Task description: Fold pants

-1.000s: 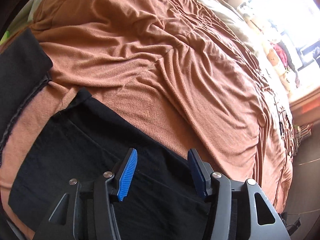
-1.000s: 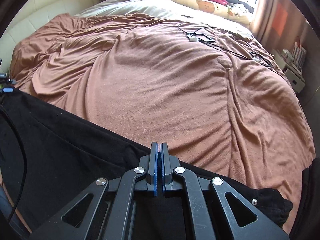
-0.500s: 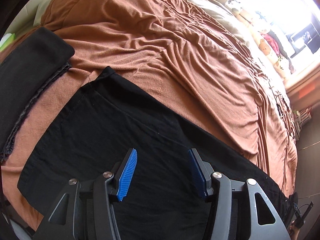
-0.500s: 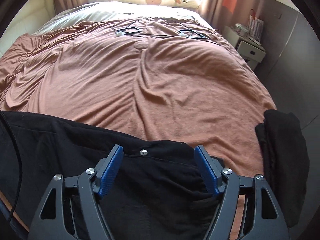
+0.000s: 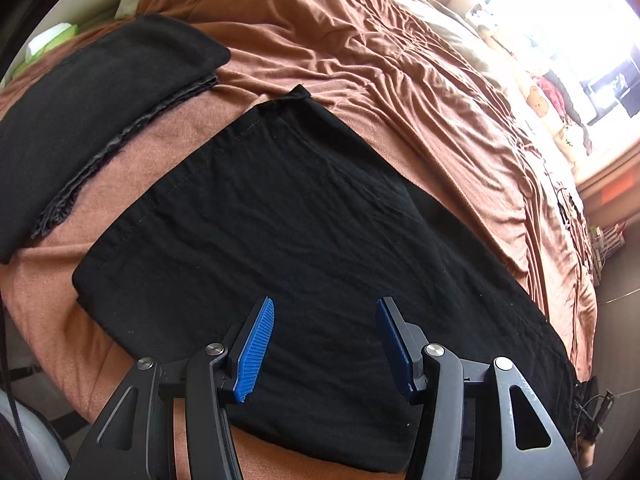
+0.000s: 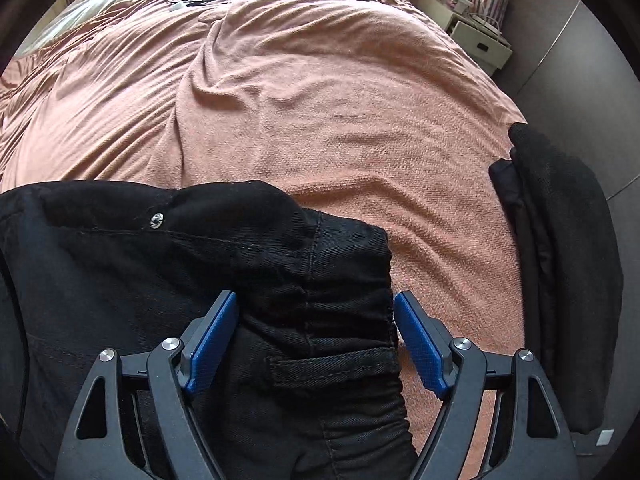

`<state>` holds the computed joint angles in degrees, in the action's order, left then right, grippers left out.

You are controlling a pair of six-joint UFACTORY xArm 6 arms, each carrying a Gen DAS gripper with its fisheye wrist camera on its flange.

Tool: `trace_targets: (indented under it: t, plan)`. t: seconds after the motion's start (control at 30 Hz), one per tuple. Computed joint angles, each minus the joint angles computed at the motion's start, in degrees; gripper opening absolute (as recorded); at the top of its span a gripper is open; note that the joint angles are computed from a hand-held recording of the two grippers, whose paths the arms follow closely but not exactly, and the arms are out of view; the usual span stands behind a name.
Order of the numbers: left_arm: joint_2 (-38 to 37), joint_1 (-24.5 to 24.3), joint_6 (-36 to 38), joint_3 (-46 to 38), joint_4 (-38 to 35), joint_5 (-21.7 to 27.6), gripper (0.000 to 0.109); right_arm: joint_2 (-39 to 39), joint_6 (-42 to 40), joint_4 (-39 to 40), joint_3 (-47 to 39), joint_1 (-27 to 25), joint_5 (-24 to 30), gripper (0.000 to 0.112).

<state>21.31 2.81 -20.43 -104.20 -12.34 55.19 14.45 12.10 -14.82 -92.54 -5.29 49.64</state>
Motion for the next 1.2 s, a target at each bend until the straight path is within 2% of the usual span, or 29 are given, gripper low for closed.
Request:
trace_targets:
  t: [0.13,0.23,0.5,0.7,0.93,1.03,1.1,1.2]
  plan:
    - [-5.79,1.17,-0.25,7.89,0.04,-2.90,0.056,-0.05,1.91,0.99,2.02,-0.98,-3.34,0.078]
    - [-9.19,2.17,-1.39,12.34,1.25,-4.24,0.056,-0.29,5.83,-2.87,3.58,-0.71,-5.39,0.078]
    - [-15.67,5.81,-4.61,22.40,1.41,-9.13,0.056,-0.62,12.94,-7.85,4.11,0.43,-4.76,0.078]
    - [-15.60,7.07,-2.57,24.53,-2.27,-11.91,0.053,-4.02,13.99,-7.53,5.12,0.82,-3.64,0.075]
    - [-13.86,7.20,-2.30,24.75,-3.81,-14.10,0.050,-14.00,15.85,-5.05,13.92,1.28,-9.29,0.075]
    - [-14.06,7.24,-3.55,26.33,-3.69,-16.38,0.029,-18.03,17.19,-6.29,17.85,2.62,-11.48,0.075]
    - [-14.19,7.48,-2.40,27.10,-5.09,-16.90,0.006,-20.51,18.07,-7.55,20.11,3.94,-12.12,0.075]
    - [-15.40,7.82,0.37,29.37,-8.03,-19.34,0.002,-23.10,18.35,-7.86,22.16,6.13,-12.02,0.075]
